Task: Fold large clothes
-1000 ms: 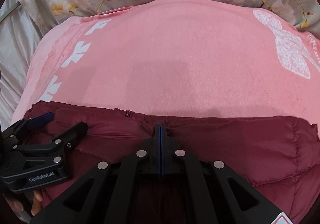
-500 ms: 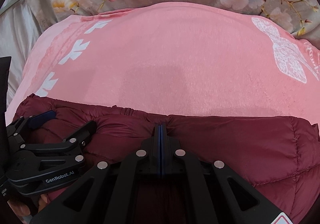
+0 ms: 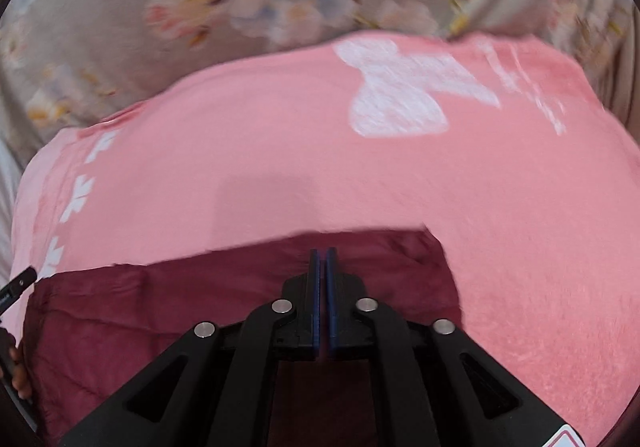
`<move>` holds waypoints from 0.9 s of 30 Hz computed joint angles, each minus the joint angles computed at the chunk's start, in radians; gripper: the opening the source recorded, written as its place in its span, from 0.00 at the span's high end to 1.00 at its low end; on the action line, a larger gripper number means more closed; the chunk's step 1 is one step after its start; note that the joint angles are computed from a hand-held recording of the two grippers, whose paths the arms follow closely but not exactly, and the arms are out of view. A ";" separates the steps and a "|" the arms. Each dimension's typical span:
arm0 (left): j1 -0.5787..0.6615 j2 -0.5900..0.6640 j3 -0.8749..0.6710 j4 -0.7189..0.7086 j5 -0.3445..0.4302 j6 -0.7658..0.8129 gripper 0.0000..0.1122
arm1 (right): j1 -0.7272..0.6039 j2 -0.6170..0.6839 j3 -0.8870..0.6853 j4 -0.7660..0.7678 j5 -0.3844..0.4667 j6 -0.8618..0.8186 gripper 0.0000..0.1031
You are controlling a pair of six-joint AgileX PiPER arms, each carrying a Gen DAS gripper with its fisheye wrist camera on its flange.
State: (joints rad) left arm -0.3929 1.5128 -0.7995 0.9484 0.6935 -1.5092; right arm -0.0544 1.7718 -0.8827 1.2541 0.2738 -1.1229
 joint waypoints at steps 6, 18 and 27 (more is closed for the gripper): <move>0.117 0.061 0.084 0.018 -0.186 -0.074 0.12 | 0.032 0.042 0.039 0.250 -0.065 -0.234 0.97; 0.106 0.090 0.089 0.068 -0.190 -0.147 0.12 | 0.064 0.049 0.053 0.408 -0.125 -0.388 0.98; 0.112 0.093 0.088 0.074 -0.195 -0.148 0.12 | 0.056 0.054 0.054 0.465 -0.114 -0.451 0.98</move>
